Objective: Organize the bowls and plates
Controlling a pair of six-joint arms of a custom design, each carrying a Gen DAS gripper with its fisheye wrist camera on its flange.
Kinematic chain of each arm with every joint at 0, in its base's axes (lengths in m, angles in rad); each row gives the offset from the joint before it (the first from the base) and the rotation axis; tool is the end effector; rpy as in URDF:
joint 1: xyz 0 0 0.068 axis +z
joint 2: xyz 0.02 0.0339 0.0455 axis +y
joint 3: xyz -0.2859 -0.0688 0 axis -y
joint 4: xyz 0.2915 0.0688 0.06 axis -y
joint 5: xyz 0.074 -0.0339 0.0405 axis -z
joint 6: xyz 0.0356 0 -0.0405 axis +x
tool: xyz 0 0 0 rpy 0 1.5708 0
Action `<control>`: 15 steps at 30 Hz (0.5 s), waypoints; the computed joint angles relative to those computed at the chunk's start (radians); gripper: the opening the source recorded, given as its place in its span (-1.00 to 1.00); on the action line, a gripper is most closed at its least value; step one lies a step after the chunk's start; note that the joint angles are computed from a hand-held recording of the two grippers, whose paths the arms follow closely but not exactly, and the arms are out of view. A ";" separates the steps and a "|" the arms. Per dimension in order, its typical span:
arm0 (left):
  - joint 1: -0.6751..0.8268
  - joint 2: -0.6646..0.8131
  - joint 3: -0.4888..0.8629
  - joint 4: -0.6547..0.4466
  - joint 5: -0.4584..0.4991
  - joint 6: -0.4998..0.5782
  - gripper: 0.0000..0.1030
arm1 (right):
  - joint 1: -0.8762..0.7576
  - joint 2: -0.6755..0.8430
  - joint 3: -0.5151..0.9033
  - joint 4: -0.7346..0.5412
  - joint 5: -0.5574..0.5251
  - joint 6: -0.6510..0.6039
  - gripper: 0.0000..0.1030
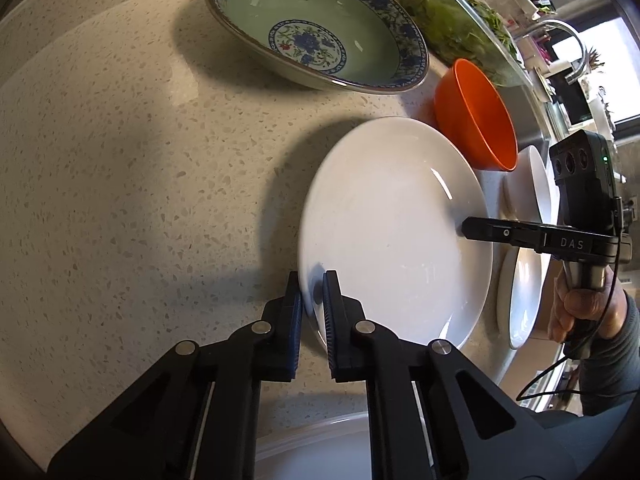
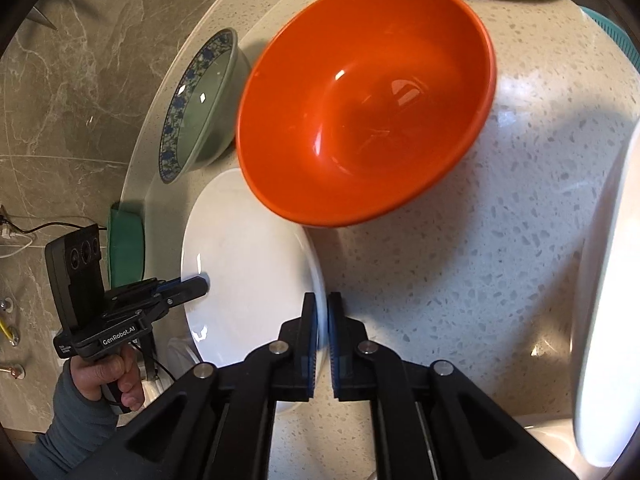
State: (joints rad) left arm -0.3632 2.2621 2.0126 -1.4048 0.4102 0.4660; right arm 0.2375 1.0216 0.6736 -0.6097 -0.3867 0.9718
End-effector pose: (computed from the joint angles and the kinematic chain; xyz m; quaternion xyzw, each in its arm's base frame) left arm 0.4536 -0.1876 0.2137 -0.3863 -0.8987 0.2053 0.0304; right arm 0.2173 0.0664 0.2269 0.2817 0.8941 0.3191 0.1395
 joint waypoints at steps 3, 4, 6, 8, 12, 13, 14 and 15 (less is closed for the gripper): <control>-0.001 0.004 0.010 -0.016 0.002 0.002 -0.85 | 0.008 0.007 0.013 -0.019 0.009 -0.020 -0.82; -0.001 0.004 0.012 -0.018 0.001 0.004 -0.85 | 0.007 0.007 0.013 -0.020 0.008 -0.022 -0.82; -0.001 0.004 0.021 -0.019 0.001 -0.002 -0.86 | 0.001 0.010 0.013 -0.020 0.004 -0.032 -0.81; 0.002 0.005 0.030 -0.020 0.006 -0.006 -0.87 | 0.007 0.017 0.019 -0.025 0.010 -0.038 -0.81; 0.006 0.011 0.048 -0.032 0.007 -0.007 -0.87 | 0.010 0.013 0.011 -0.013 0.004 -0.032 -0.81; 0.008 0.012 0.049 -0.034 0.006 -0.004 -0.87 | 0.011 0.007 0.006 -0.011 0.004 -0.030 -0.81; 0.008 0.012 0.050 -0.036 0.002 -0.002 -0.87 | 0.011 0.009 0.007 -0.010 0.003 -0.031 -0.81; 0.010 0.010 0.049 -0.034 0.001 -0.001 -0.87 | 0.013 0.010 0.010 -0.013 0.003 -0.032 -0.81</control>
